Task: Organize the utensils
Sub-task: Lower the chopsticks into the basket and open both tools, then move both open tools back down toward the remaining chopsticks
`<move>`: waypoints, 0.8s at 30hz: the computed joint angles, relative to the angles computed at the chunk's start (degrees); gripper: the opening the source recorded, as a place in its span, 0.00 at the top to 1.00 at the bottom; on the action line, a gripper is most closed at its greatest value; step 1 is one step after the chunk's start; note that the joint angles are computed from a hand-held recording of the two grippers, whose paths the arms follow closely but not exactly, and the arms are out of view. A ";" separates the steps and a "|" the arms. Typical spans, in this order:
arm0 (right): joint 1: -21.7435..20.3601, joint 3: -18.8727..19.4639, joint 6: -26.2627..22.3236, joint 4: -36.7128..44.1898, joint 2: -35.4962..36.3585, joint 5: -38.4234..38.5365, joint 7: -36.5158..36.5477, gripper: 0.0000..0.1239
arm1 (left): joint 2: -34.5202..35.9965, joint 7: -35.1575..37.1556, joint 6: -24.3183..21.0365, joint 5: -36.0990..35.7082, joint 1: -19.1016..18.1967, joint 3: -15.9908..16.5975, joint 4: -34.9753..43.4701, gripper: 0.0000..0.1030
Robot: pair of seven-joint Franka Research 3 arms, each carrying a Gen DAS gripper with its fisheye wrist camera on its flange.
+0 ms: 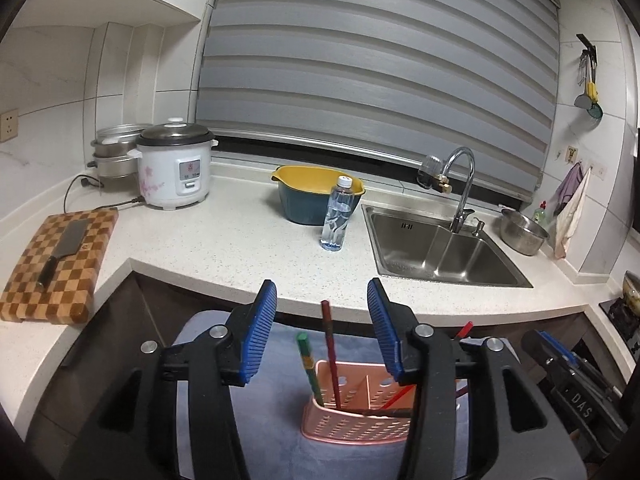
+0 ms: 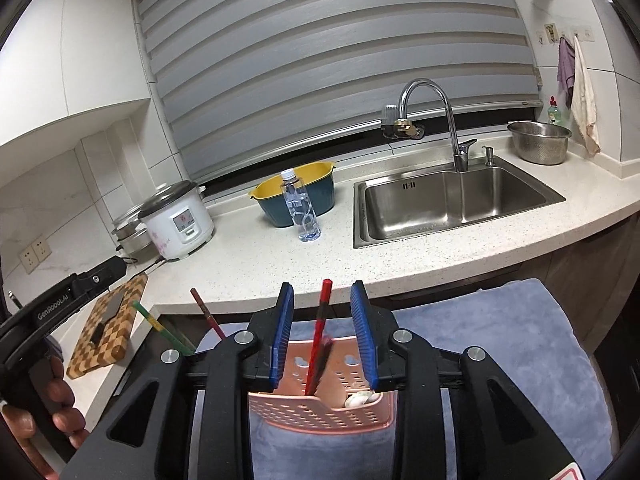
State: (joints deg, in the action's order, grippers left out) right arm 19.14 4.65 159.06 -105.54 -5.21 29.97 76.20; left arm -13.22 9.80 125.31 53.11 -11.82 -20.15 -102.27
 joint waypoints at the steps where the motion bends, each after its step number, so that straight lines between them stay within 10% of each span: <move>1: 0.02 0.00 -0.08 -0.11 -0.16 0.05 -0.06 0.76 | 0.01 0.19 -0.40 -0.22 -0.08 -0.06 0.11 0.56; 24: 1.67 -1.29 -0.43 -14.25 -15.33 1.41 -2.92 0.69 | -3.75 0.30 -10.89 -1.05 -3.29 -4.69 -0.62 0.55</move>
State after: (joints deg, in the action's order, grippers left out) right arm 20.81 3.35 158.63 -119.79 -20.54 31.39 73.29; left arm -16.97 10.10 114.41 52.06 -15.12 -24.84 -102.90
